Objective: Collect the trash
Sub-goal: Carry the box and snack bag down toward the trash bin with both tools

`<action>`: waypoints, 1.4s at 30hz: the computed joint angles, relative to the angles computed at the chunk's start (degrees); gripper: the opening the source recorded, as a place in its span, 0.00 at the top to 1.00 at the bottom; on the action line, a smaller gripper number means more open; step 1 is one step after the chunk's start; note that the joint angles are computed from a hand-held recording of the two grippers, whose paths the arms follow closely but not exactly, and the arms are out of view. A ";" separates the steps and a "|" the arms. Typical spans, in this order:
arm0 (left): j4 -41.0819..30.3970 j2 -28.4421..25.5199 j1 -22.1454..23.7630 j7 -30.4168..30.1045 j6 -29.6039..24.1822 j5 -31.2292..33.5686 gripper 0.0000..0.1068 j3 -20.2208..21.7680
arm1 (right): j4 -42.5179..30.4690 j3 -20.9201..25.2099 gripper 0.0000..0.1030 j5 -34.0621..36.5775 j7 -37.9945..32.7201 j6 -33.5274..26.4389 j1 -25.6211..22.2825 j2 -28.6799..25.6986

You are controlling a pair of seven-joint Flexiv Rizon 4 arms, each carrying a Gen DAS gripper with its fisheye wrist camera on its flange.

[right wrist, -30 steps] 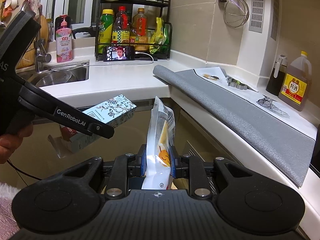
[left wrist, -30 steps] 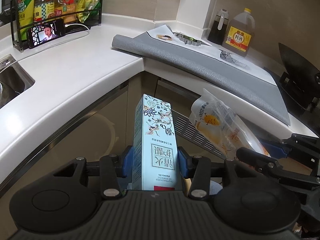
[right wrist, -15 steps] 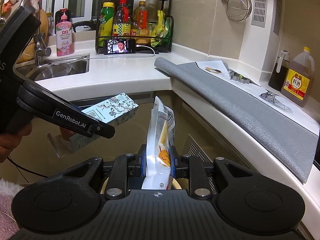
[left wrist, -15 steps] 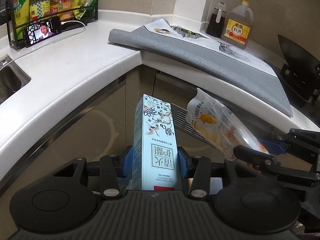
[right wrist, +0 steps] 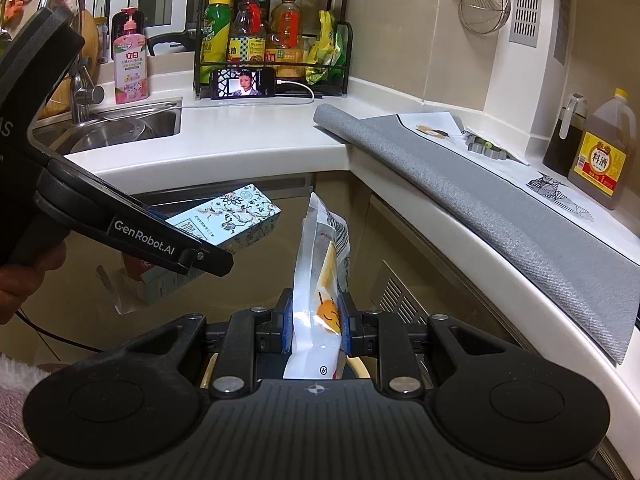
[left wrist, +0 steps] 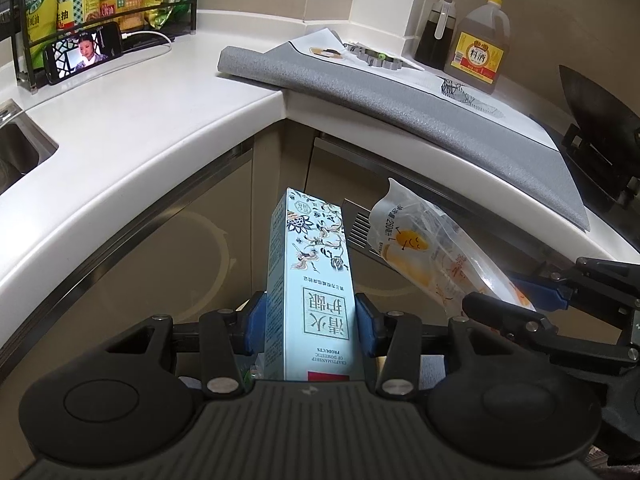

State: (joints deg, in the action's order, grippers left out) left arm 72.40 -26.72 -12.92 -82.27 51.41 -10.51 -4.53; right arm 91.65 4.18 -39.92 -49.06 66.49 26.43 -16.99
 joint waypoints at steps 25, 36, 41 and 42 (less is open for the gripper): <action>-5.38 -3.77 -0.84 -2.63 -5.25 2.53 0.52 1.12 | -4.97 1.16 0.76 8.91 -5.45 -4.18 -0.19 -3.57; -8.36 -5.79 -1.12 -2.98 -7.69 3.85 0.52 1.43 | -7.29 1.48 0.76 12.76 -7.75 -6.02 -0.25 -5.54; -9.99 -6.78 -1.14 -3.18 -9.43 3.95 0.52 1.45 | -9.56 2.03 0.76 15.40 -9.23 -7.47 -0.38 -7.21; -10.51 -7.04 -1.15 -3.24 -9.99 3.99 0.52 1.50 | -10.04 2.15 0.76 15.95 -9.60 -7.84 -0.40 -7.55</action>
